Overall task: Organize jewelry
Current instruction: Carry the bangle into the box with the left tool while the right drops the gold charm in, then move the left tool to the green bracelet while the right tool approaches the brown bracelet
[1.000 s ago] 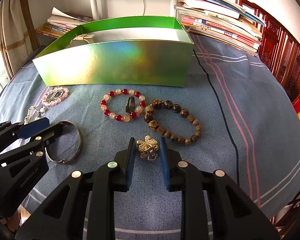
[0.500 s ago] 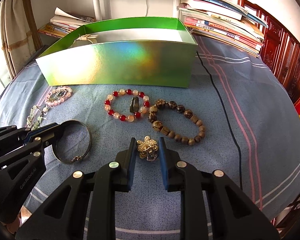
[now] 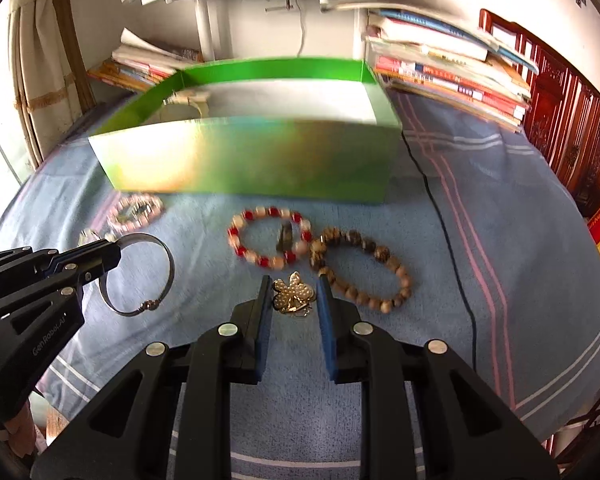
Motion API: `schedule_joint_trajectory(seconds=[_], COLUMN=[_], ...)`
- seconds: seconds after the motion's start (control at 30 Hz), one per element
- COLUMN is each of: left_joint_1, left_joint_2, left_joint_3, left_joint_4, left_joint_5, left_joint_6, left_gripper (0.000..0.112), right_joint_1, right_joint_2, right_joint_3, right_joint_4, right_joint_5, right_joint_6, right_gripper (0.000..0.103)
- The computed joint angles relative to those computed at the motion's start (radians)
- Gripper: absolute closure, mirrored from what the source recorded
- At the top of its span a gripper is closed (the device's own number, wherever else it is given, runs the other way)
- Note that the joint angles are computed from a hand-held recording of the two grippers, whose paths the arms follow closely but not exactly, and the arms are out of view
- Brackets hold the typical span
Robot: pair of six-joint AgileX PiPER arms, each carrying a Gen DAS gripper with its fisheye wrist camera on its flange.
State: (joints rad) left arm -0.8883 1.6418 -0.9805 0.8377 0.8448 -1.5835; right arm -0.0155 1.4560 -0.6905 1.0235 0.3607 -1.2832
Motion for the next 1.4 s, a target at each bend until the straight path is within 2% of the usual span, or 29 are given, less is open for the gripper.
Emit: schedule_joint_trajectory(seconds=[0.13,0.23,0.3,0.47,0.6,0.67,0.73,0.77,0.8,0.87,0.97,1.1,1.17,1.23,1.33,1.4], left_joint_1=[0.030,0.066,0.116,0.268,0.362,0.393,0.408,0.409,0.410,0.381,0.294,0.206,0.206,0.233,0.270,0.268], left_joint_2=[-0.060,-0.089,-0.085,-0.011,0.090,0.147,0.171,0.171,0.161,0.093,-0.016,-0.116,-0.132,-0.117,-0.071,-0.078], left_joint_3=[-0.021,-0.048,-0.091,-0.215,-0.311,-0.360,-0.380,-0.378,-0.368,-0.292,-0.168,-0.022,0.043,0.073,0.076,0.097], left_joint_4=[0.059,0.111,0.113,0.051,-0.030,-0.074,-0.108,-0.108,-0.110,-0.046,0.068,0.074,0.025,-0.017,-0.077,-0.075], left_joint_5=[0.066,0.086,0.074,0.001,-0.054,-0.068,-0.084,-0.086,-0.093,-0.102,-0.038,0.040,0.013,-0.038,-0.071,-0.086], left_joint_6=[-0.004,0.007,0.055,0.179,0.277,0.333,0.378,0.385,0.390,0.318,0.172,0.055,0.040,0.051,0.091,0.077], left_gripper=[0.108,0.108,0.108,0.108,0.107,0.106,0.103,0.090,0.078,0.076,0.076,0.067,0.066,0.066,0.067,0.067], right_joint_1=[-0.006,0.013,0.037,0.070,0.116,0.131,0.136,0.132,0.121,0.100,0.028,-0.054,-0.067,-0.085,-0.107,-0.121], right_joint_2=[-0.040,-0.043,-0.013,0.177,0.324,0.364,0.374,0.367,0.345,0.289,0.160,0.059,0.040,0.074,0.145,0.166], right_joint_3=[-0.060,-0.130,-0.201,-0.456,-0.610,-0.649,-0.653,-0.645,-0.619,-0.555,-0.399,-0.242,-0.168,-0.153,-0.177,-0.180], right_joint_4=[0.039,0.054,0.025,-0.208,-0.436,-0.495,-0.502,-0.478,-0.422,-0.362,-0.149,-0.050,-0.061,-0.086,-0.158,-0.132], right_joint_5=[0.037,0.033,0.029,0.100,0.109,0.113,0.109,0.116,0.118,0.107,0.123,0.152,0.086,0.052,0.051,0.058], right_joint_6=[0.003,0.022,0.069,0.349,0.608,0.680,0.692,0.664,0.601,0.525,0.293,0.122,0.104,0.120,0.221,0.194], right_gripper=[0.081,0.081,0.081,0.081,0.081,0.080,0.068,0.058,0.054,0.054,0.054,0.054,0.054,0.054,0.055,0.055])
